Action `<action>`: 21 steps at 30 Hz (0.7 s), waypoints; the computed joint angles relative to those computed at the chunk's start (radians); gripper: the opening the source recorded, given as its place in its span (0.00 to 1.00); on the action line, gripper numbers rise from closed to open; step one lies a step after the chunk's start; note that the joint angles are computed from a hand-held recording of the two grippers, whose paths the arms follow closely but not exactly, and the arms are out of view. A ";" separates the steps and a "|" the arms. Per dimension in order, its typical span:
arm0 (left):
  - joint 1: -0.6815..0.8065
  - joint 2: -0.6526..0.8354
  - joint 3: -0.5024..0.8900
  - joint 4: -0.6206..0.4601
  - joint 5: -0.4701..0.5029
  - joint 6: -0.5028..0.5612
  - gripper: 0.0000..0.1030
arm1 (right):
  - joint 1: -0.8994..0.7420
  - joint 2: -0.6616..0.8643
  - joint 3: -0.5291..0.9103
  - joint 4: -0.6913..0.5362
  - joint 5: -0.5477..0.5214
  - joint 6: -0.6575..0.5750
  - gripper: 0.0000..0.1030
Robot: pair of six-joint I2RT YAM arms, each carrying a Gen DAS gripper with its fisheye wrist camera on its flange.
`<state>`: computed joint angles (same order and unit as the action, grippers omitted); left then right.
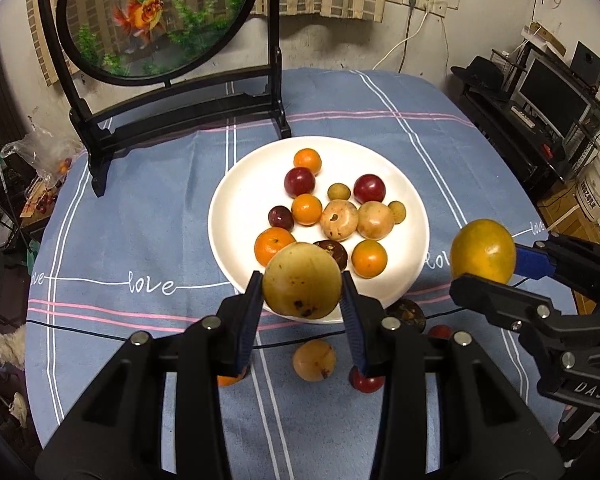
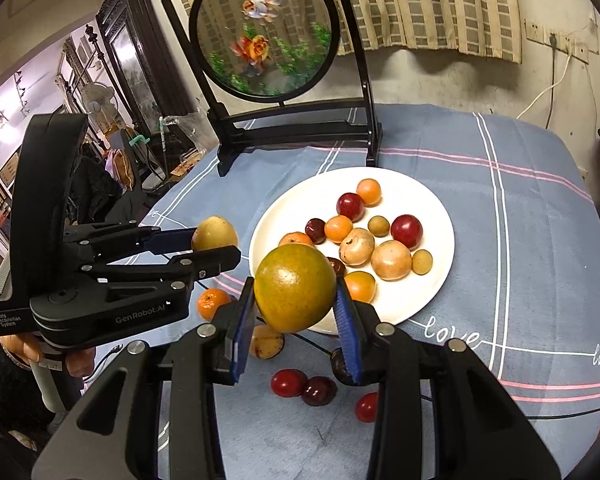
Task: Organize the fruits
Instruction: 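Carry the pear in the left tool over the plate while the right tool carries its fruit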
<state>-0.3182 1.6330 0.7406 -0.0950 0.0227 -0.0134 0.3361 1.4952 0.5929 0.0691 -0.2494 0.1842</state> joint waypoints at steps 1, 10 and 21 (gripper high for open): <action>0.000 0.012 0.004 0.003 0.000 0.001 0.37 | -0.003 0.007 0.003 0.000 -0.001 -0.001 0.37; 0.078 0.121 0.050 0.038 0.058 0.017 0.37 | -0.061 0.096 0.026 0.011 -0.010 -0.044 0.37; 0.058 0.336 0.253 0.019 0.040 0.013 0.38 | -0.094 0.406 0.310 0.014 -0.007 -0.040 0.37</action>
